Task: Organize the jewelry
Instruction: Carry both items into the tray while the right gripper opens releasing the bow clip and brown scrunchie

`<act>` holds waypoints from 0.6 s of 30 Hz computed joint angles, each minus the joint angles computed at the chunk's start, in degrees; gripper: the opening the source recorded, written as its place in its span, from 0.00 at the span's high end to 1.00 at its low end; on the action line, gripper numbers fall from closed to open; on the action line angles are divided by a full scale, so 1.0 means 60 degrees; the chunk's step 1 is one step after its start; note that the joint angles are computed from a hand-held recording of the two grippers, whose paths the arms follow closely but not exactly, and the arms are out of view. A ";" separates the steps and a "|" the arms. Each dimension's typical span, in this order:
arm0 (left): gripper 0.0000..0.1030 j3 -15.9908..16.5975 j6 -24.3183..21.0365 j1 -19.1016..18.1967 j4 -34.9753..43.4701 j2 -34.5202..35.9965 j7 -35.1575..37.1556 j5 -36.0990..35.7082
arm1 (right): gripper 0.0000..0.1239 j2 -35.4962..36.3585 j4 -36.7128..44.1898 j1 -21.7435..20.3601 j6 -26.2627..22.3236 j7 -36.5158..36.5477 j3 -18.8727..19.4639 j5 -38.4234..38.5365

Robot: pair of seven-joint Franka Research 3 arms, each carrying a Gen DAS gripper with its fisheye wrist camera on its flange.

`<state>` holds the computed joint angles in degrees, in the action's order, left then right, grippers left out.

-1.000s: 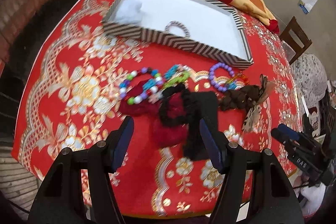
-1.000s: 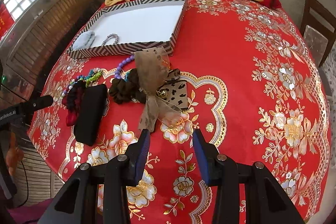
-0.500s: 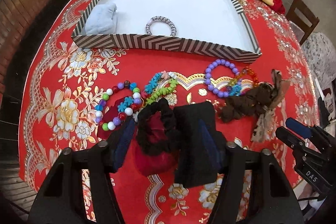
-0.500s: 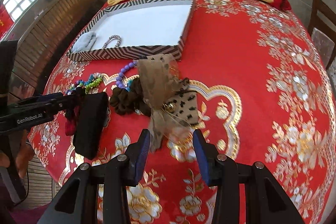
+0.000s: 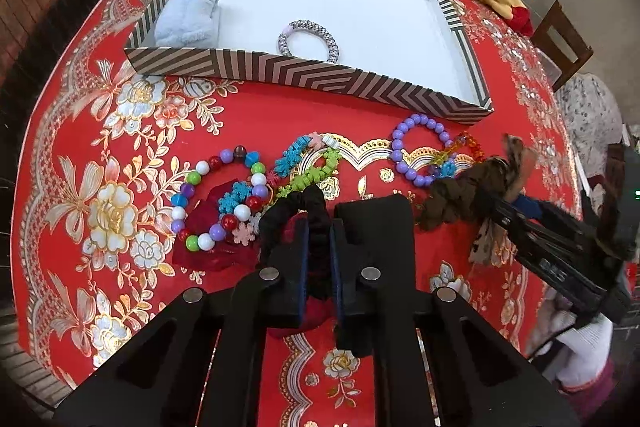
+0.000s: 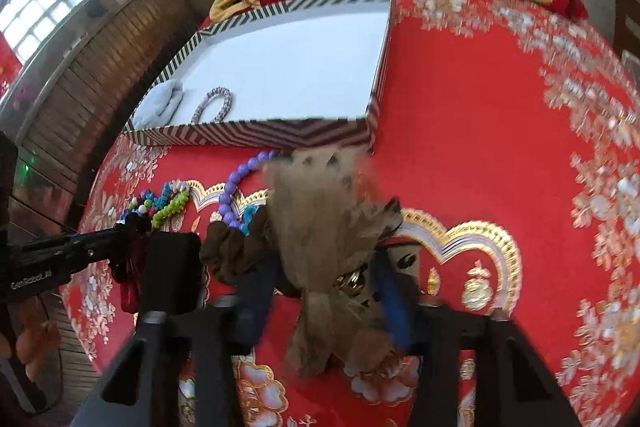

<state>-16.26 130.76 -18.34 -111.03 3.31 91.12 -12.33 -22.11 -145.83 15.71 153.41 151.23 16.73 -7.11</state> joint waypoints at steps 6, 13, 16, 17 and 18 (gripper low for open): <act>0.92 0.0144 -0.0286 0.0195 0.0064 -0.0392 0.0623 -0.0916 | 0.78 -0.0480 -0.0048 0.0084 -0.0152 -0.0270 0.0021 0.0015; 0.93 0.0328 -0.0257 0.0293 0.0284 -0.0718 0.0840 -0.1380 | 0.78 -0.1282 0.0028 -0.0082 -0.0560 -0.0408 0.0192 -0.0031; 0.93 0.0367 -0.0211 0.0296 0.0456 -0.0722 0.0845 -0.1367 | 0.78 -0.1477 0.0220 -0.0209 -0.0736 -0.0515 0.0249 -0.0079; 0.93 0.0360 -0.0174 0.0289 0.0527 -0.0688 0.0802 -0.1316 | 0.78 -0.1482 0.0319 -0.0262 -0.0782 -0.0556 0.0274 -0.0116; 0.93 0.0342 -0.0111 0.0275 0.0606 -0.0643 0.0732 -0.1241 | 0.78 -0.1478 0.0410 -0.0314 -0.0828 -0.0588 0.0301 -0.0157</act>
